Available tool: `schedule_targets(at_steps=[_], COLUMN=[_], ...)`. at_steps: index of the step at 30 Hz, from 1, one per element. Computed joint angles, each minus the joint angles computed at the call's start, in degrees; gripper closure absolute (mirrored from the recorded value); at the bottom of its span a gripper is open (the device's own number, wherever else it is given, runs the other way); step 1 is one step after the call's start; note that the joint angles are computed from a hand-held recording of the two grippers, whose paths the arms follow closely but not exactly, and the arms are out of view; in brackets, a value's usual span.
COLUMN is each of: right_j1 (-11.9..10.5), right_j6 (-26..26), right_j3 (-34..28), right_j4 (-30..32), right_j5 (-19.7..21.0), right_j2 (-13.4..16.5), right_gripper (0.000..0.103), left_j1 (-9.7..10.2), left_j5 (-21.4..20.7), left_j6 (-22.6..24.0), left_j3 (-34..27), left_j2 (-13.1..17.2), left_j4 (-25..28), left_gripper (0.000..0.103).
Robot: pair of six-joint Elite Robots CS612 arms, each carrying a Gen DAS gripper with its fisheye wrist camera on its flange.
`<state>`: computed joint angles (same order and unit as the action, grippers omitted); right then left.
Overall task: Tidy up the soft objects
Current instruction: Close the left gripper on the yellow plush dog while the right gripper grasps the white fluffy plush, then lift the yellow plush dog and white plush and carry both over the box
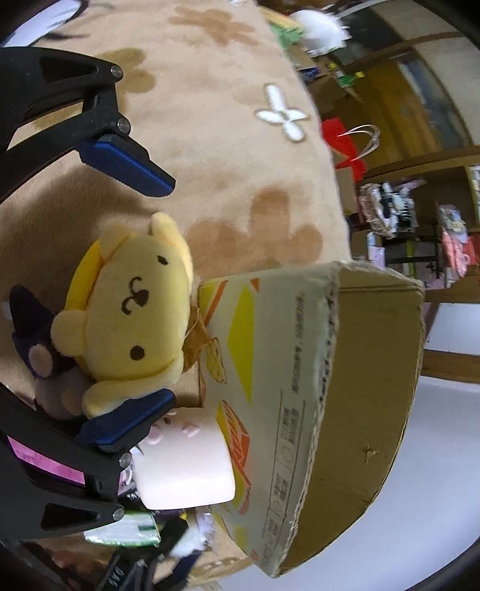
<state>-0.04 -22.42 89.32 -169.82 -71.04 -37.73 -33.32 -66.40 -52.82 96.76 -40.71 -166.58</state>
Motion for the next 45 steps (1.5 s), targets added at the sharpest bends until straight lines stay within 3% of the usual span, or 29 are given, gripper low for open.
schedule_targets(at_steps=[5,11,21,25,32,38,45], right_j1=[-0.11,0.23,0.18,0.24,-0.41,-0.92,-1.04], right_j6=[-0.40,0.00,0.08,-0.05,2.12,2.46,0.86], right_j3=[0.00,0.23,0.75,1.36,3.83,5.83,6.44], right_j4=[1.14,2.58,1.68,1.05,-2.35,-5.78,-5.03], right_j5=[0.99,-1.08,-1.53,-1.65,-0.39,1.89,3.14], right_j2=[-0.07,-0.56,-0.91,-1.34,-3.24,-4.86,-5.25], right_gripper=[0.021,0.038,0.064,0.067,0.069,0.096,0.101], left_j1=[1.14,0.77,-0.79,-1.40,-3.61,-4.95,-5.93], left_j5=[-5.57,-4.74,0.61,2.87,10.56,14.70,16.64], left_j6=[-1.59,-1.34,-1.48,-1.67,-0.54,-0.96,-2.57], left_j3=[0.61,0.99,1.60,2.32,3.52,4.34,5.44], left_j2=[0.43,0.31,-0.75,-1.47,-2.90,-4.13,-5.15], left_j4=[-3.64,-4.25,-2.78,-3.10,-2.09,-1.70,-1.02], left_gripper=[0.014,0.022,0.023,0.023,0.023,0.023,0.023])
